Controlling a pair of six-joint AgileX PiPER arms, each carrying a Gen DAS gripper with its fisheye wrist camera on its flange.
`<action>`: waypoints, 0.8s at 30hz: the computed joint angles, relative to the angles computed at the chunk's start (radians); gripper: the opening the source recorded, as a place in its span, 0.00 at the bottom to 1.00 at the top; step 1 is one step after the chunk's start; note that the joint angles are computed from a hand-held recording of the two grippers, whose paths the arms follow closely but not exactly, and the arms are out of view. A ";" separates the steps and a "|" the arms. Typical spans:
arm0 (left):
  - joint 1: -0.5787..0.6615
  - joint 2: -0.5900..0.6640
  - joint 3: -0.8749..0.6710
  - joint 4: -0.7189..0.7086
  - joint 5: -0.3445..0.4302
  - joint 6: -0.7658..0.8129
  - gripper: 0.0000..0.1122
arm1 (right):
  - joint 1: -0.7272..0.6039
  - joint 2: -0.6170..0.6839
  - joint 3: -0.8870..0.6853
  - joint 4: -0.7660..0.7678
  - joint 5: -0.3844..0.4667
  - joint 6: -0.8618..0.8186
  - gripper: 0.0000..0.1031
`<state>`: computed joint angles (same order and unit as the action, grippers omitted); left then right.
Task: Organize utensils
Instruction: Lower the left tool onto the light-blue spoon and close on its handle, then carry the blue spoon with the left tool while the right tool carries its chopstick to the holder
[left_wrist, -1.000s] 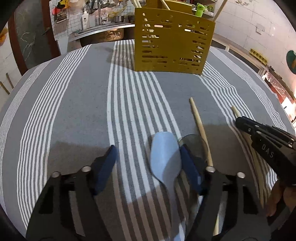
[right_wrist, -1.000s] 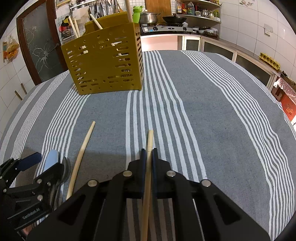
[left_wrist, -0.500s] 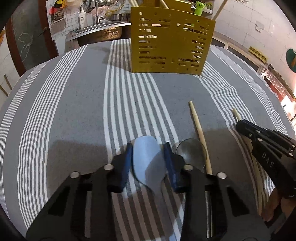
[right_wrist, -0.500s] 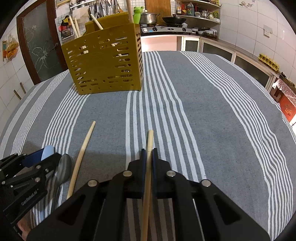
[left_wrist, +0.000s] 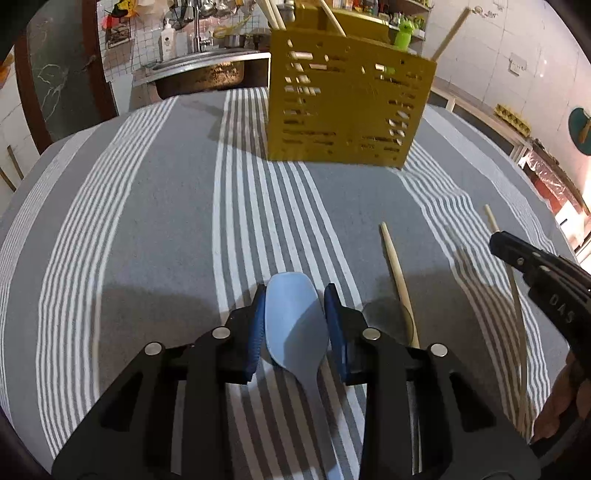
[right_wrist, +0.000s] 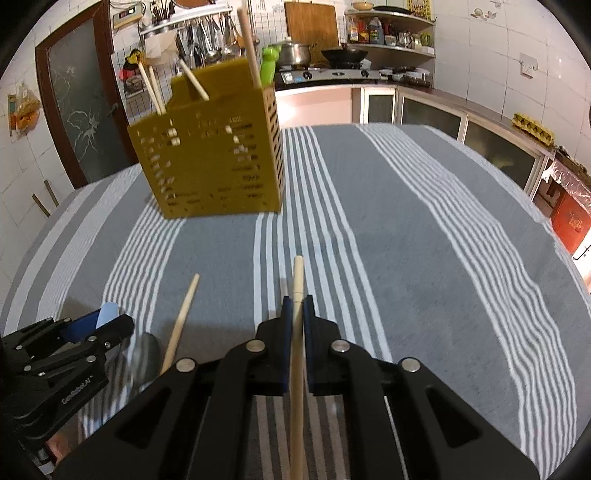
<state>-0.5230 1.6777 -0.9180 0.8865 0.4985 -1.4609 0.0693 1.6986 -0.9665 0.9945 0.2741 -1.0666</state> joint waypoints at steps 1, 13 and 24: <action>-0.001 -0.006 0.003 0.014 0.004 -0.014 0.27 | -0.007 -0.006 -0.005 0.009 0.011 -0.011 0.06; -0.023 -0.109 -0.030 0.224 0.106 -0.123 0.27 | -0.062 -0.052 -0.083 0.103 0.086 -0.090 0.06; -0.037 -0.172 -0.066 0.403 0.178 -0.194 0.27 | -0.080 -0.051 -0.170 0.249 0.125 -0.178 0.06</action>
